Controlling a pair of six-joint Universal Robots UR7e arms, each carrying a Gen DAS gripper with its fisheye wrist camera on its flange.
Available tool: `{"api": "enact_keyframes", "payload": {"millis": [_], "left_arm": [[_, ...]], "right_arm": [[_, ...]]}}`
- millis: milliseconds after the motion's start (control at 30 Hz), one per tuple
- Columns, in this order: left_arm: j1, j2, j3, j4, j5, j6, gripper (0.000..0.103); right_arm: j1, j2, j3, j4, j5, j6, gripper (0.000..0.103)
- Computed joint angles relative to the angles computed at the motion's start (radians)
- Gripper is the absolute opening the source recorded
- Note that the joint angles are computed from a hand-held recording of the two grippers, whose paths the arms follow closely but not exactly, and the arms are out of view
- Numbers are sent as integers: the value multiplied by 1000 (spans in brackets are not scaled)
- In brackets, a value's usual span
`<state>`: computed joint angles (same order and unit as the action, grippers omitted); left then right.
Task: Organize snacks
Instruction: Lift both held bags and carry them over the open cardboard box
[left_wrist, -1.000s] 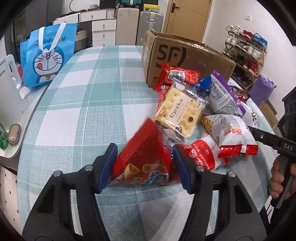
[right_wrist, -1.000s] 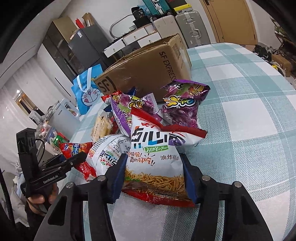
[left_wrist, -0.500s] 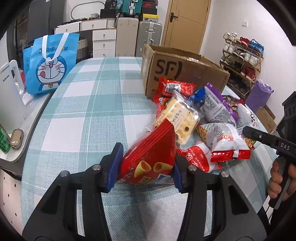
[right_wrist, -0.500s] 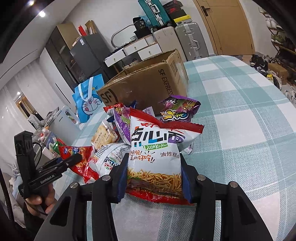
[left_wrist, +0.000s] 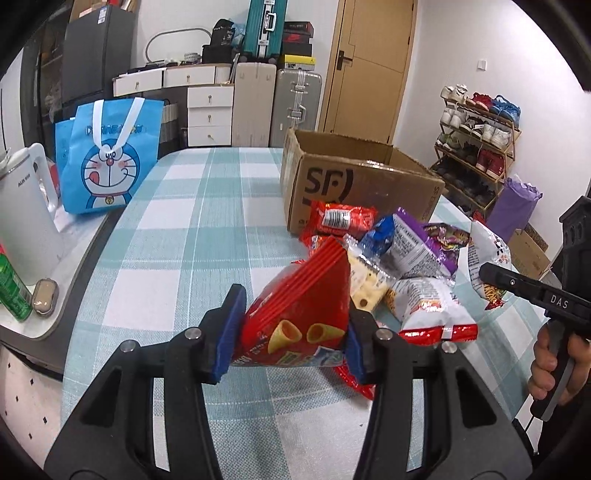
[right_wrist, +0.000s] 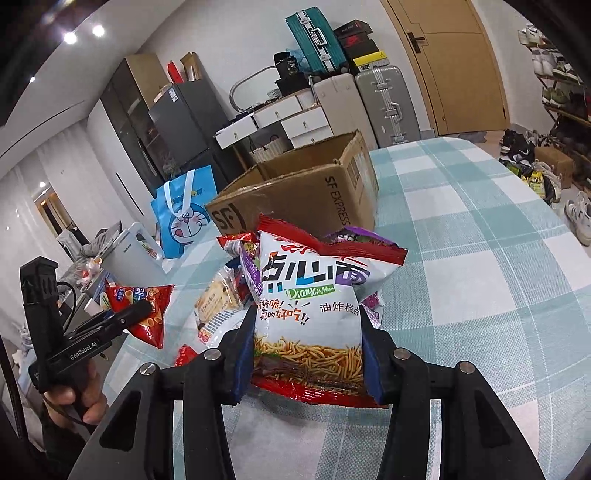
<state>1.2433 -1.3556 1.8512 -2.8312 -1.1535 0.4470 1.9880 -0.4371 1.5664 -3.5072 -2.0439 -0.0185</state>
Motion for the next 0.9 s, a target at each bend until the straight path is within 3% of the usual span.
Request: {"api": "enact_keyframes", "payload": {"millis": [400,900], "left_arm": [[-32,17,-36,-33,-18,17,45],[-86,121,-165,-45,-27,31,45]], "right_arm": [[20,-12,-48,19,4,-68,48],[30,3,-177,112,-4,-115,49]]}}
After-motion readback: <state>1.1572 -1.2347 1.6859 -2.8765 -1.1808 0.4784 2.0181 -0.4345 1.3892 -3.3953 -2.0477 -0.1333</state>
